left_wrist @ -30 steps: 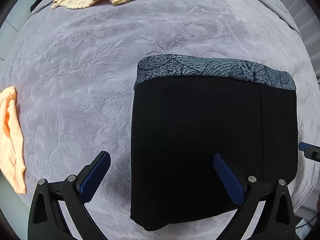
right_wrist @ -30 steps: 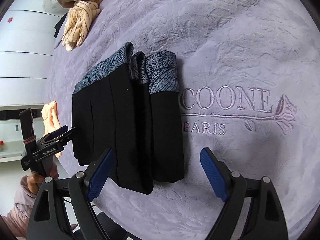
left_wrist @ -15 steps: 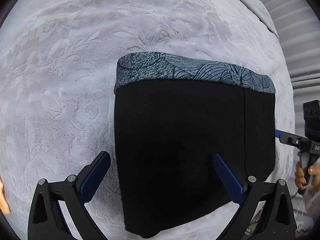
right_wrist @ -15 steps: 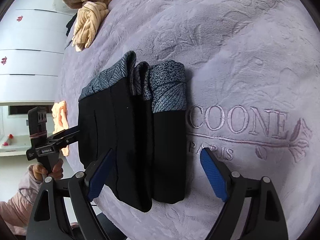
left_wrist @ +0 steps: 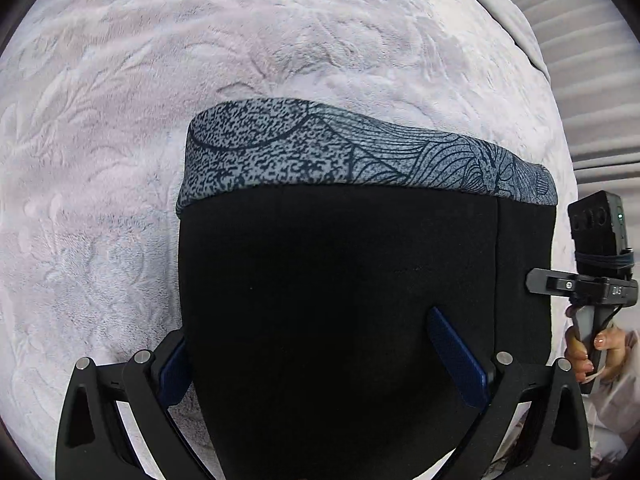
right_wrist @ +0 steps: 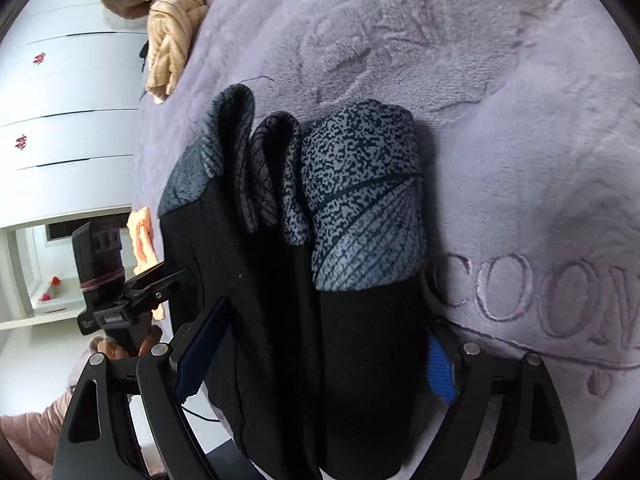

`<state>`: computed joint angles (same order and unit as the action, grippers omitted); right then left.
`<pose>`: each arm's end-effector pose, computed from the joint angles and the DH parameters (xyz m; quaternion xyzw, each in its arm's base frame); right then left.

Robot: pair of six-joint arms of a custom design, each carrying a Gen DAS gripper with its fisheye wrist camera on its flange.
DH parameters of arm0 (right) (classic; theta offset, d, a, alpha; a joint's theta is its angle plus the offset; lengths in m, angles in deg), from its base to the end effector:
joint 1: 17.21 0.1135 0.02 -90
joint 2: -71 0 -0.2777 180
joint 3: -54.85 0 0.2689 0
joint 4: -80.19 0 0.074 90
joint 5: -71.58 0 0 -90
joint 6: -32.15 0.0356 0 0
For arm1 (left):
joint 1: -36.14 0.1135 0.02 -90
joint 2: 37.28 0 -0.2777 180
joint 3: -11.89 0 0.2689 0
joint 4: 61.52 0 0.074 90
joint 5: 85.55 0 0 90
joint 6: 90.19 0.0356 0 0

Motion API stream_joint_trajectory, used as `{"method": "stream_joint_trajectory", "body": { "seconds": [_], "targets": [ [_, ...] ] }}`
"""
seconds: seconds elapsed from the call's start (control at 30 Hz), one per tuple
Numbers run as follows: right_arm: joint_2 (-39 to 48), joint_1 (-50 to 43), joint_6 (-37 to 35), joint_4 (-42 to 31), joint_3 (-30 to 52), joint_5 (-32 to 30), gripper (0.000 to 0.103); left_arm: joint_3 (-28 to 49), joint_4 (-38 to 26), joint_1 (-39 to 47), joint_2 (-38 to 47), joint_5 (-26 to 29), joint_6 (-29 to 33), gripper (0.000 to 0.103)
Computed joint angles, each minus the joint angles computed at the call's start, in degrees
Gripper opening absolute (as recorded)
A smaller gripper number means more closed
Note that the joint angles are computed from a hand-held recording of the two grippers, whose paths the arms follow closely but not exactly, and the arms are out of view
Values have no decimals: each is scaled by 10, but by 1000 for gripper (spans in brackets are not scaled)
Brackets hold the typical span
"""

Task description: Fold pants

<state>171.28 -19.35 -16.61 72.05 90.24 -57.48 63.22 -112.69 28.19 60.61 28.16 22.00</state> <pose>0.2140 0.0145 0.0460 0.2987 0.8844 0.3581 0.0204 0.2245 -0.0458 0.0877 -0.2405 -0.9465 0.2116 0.0401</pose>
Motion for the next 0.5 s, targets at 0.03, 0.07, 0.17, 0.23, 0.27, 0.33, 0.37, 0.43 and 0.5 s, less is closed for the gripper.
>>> {"method": "stream_joint_trajectory", "body": {
  "seconds": [0.03,0.07,0.17,0.23,0.27,0.33,0.37,0.43,0.5],
  "targets": [
    [-2,3,6,1,-1,1,89,7,-1,2,16,7,-3,103],
    [-6,5,10,2,-2,2,88,13,-9,9,26,14,-1,103],
    [-25,9,21,0,-10,3,79,20,-18,21,35,11,3,103],
    [-40,-4,13,-5,-20,-10,72,11,-22,37,16,10,19,97],
    [-51,-11,17,-1,-26,-23,65,-1,-19,37,-1,14,20,92],
    [-79,-23,22,2,-41,-42,55,-12,-34,53,-38,24,40,81],
    [-100,-23,28,-3,-48,-43,51,-16,-48,62,-57,28,51,74],
    [-141,-18,55,-3,-63,-42,48,-12,-78,81,-77,38,70,70],
    [-190,0,103,6,-80,-32,46,-2,-108,101,-86,48,93,70]
  ]
}}
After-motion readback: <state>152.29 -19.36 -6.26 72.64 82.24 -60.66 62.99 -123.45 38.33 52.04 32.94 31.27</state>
